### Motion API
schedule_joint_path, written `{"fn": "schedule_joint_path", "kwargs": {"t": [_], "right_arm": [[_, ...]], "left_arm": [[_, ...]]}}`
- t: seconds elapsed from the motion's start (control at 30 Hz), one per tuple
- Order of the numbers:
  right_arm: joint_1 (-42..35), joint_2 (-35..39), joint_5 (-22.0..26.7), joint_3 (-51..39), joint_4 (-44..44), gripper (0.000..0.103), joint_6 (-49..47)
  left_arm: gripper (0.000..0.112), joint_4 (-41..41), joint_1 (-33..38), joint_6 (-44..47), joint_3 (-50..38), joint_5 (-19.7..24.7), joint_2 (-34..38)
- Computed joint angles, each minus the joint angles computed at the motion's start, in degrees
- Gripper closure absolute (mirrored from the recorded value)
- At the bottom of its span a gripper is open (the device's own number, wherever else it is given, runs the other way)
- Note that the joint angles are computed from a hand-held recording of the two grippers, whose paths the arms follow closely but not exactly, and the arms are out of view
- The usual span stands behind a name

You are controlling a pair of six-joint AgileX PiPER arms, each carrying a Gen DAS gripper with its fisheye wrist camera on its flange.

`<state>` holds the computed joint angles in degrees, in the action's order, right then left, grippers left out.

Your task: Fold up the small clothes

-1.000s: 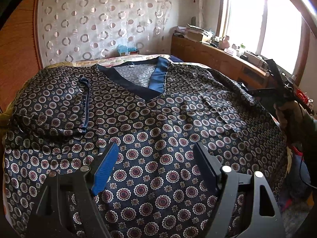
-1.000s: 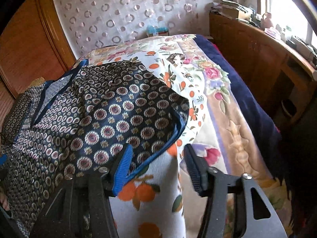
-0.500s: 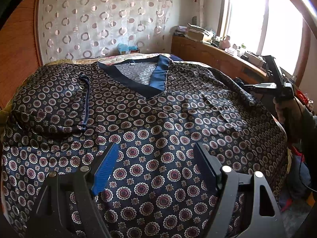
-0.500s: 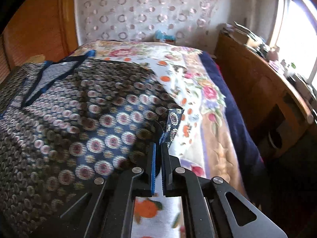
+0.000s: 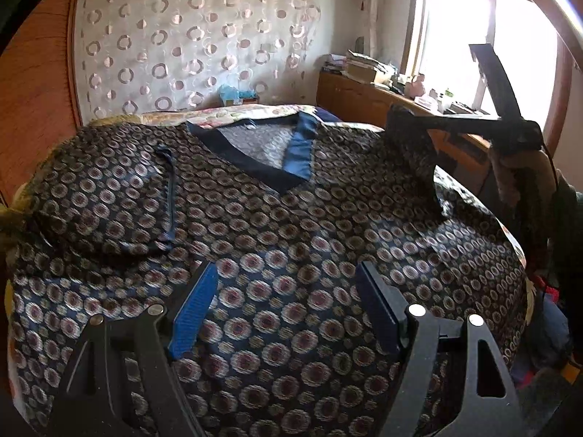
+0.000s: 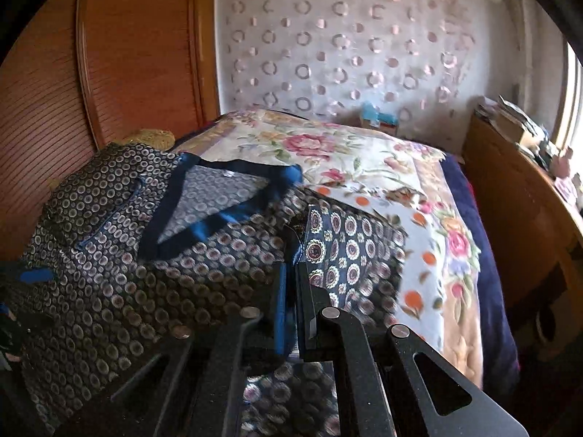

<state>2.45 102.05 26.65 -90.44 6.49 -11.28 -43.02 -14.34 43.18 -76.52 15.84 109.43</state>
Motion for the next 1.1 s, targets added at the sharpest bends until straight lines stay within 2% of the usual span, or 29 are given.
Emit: {"fn": "schedule_joint_path", "kwargs": {"t": [0.03, 0.1, 0.17, 0.2, 0.33, 0.43, 0.57, 0.7, 0.87, 0.97, 1.1], "right_arm": [[0.1, 0.8, 0.5, -0.9, -1.2, 0.099, 1.2], [0.5, 1.9, 0.7, -2.1, -5.7, 0.085, 5.7], [0.1, 3.1, 0.9, -3.4, -7.5, 0.062, 7.5], [-0.2, 3.3, 0.8, -3.6, -6.9, 0.060, 7.3], [-2.0, 4.0, 2.1, -3.4, -7.7, 0.059, 8.7], [-3.3, 6.3, 4.9, -5.2, -7.6, 0.059, 8.9], [-4.6, 9.7, 6.6, -6.7, -7.3, 0.059, 9.0], [-5.6, 11.3, 5.8, -7.2, -4.1, 0.059, 7.1], [-5.3, 11.7, 4.2, -6.7, -3.3, 0.057, 6.9], [-6.7, 9.2, 3.3, -3.2, -1.8, 0.055, 4.0], [-7.3, 8.6, 2.7, -2.0, 0.3, 0.054, 2.3]], "left_arm": [[0.034, 0.7, 0.3, -0.5, -0.3, 0.0, 0.0], [0.034, 2.5, 1.1, -1.9, -0.9, 0.0, -0.3], [0.034, 2.9, 2.1, -2.0, -1.1, -0.5, -0.6], [0.034, 3.0, 2.5, -2.1, -1.2, -0.6, -0.6], [0.034, 4.6, 4.4, -3.5, -2.7, -0.5, -0.3], [0.034, 7.2, 5.8, -5.0, -4.8, -0.4, 0.9], [0.034, 17.4, 7.8, -13.7, -9.7, 0.9, 3.9], [0.034, 21.8, 10.2, -17.2, -14.7, 3.5, 6.9], [0.034, 23.2, 13.6, -17.7, -25.2, 10.3, 12.5], [0.034, 25.9, 14.9, -19.6, -31.4, 13.6, 15.6], [0.041, 26.9, 16.4, -21.2, -42.4, 20.4, 20.7]]}}
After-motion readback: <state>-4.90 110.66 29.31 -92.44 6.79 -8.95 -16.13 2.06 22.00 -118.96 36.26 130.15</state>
